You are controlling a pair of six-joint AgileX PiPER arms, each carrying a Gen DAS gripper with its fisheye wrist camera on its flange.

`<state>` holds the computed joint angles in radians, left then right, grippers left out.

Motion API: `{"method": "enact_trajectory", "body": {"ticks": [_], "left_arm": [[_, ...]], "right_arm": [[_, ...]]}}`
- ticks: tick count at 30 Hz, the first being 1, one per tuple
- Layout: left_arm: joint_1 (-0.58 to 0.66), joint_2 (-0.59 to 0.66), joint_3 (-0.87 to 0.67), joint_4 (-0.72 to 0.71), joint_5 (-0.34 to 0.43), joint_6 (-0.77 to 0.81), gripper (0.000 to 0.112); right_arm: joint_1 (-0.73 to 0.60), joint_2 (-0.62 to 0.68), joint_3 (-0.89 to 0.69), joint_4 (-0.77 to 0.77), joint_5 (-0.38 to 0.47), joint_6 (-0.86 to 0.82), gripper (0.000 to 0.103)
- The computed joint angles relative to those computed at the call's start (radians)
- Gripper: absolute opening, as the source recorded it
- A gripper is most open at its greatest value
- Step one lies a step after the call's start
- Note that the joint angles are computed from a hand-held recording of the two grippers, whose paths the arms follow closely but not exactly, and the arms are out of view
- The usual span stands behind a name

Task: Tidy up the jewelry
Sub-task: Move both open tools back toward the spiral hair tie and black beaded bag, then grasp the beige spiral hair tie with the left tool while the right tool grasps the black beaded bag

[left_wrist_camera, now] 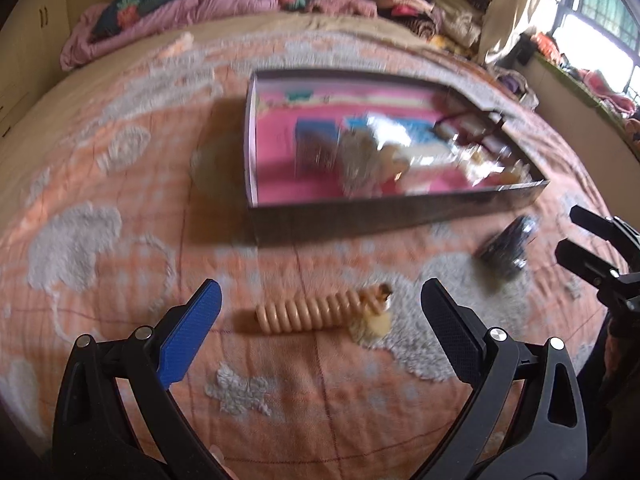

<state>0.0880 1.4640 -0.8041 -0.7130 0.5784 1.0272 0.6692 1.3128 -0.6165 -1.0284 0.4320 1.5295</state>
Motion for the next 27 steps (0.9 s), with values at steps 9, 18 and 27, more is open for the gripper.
{"method": "enact_trajectory", "body": {"ticks": [9,18,27], "left_arm": [[-0.053,0.064,0.027,0.069,-0.104,-0.063,0.093],[-0.055,0.061,0.051,-0.031,-0.14,0.048,0.079],[-0.028,0.047,0.036,-0.105,-0.075,0.129,0.064]], "right_arm": [[-0.052,0.092,-0.001,-0.051,-0.064,0.018,0.095],[-0.091,0.193,-0.045,-0.071,-0.127,0.011,0.095],[-0.068,0.267,-0.084,-0.137,-0.1,0.029,0.075]]}}
